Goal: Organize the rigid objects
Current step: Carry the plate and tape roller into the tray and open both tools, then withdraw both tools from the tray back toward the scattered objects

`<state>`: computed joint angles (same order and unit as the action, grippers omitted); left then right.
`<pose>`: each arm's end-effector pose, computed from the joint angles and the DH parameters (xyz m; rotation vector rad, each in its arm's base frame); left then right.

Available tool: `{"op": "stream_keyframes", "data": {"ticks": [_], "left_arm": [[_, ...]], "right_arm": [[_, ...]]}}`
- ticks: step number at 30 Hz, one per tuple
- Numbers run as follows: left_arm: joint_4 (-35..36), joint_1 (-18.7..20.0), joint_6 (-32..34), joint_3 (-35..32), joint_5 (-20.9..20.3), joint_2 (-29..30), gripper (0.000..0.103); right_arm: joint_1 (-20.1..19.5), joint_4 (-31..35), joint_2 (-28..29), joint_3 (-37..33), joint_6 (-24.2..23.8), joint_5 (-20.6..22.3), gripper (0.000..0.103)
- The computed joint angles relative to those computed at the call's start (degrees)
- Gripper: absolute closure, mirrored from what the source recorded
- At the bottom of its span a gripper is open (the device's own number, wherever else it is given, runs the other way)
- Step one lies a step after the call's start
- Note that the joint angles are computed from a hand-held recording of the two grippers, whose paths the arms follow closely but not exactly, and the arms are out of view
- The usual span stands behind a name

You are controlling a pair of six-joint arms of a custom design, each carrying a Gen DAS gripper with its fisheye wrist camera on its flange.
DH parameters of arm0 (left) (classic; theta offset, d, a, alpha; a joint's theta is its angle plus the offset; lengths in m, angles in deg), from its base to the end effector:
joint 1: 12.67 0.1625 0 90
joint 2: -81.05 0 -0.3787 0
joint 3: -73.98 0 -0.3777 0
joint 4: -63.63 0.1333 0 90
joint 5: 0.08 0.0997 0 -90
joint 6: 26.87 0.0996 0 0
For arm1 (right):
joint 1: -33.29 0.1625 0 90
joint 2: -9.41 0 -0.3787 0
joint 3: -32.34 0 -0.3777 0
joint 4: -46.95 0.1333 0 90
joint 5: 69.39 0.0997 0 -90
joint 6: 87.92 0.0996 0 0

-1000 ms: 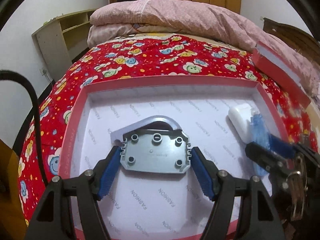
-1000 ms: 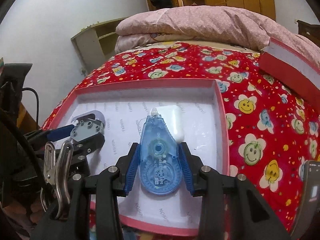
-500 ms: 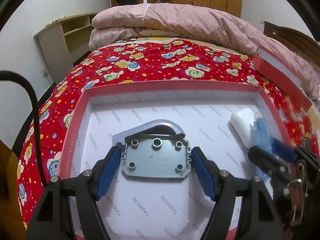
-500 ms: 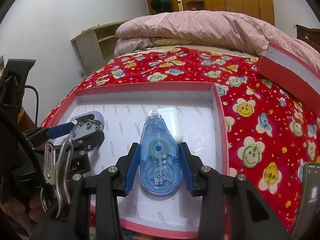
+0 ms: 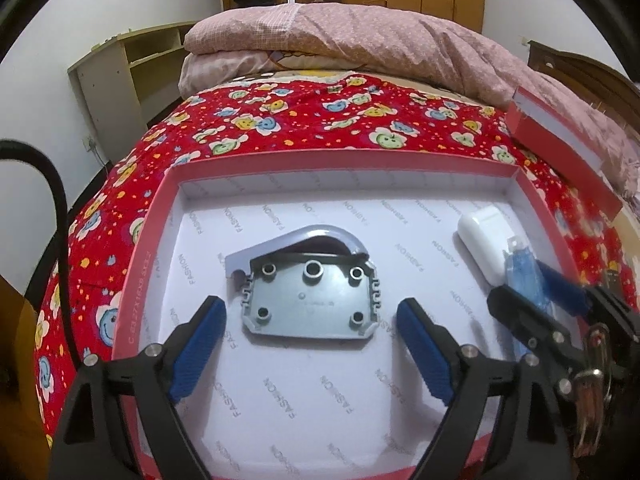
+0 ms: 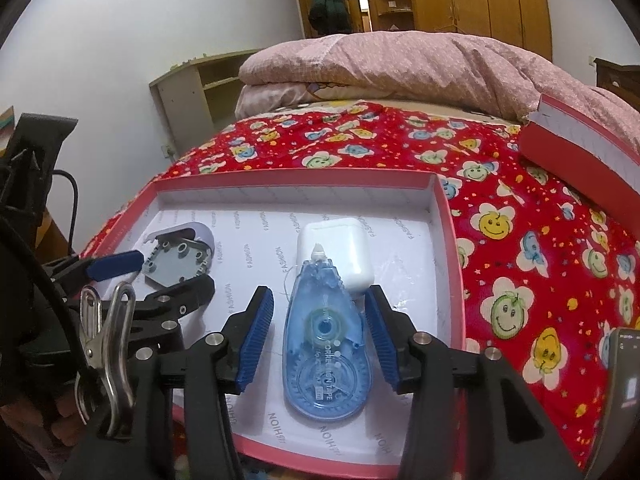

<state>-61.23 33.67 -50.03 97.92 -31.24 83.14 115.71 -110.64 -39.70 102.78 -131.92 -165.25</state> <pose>-0.4110 -0.7472 -0.0527 0.3007 2.2079 -0.8347 0.0244 -0.7500 0.3149 0.7438 -2.4392 0.9238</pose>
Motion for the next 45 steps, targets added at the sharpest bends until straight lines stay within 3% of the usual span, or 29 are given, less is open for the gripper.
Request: {"op": "stream_keyframes", "data": {"ticks": [11, 25, 45], "left_arm": [[-3.0, -1.3, -3.7, 9.4, 0.2, -5.5, 0.013], [-1.7, -3.5, -10.7, 21.4, 3.5, -12.5, 0.013], [-7.4, -6.8, -13.5, 38.4, 0.9, -21.0, 0.013]], "right_arm": [[-1.1, 2.0, -1.7, 1.0, 2.0, 5.6, 0.049], [-2.1, 4.3, -5.0, 4.8, -1.6, 14.4, 0.041], [-1.1, 5.6, -12.9, 14.0, -2.0, 7.9, 0.041]]}}
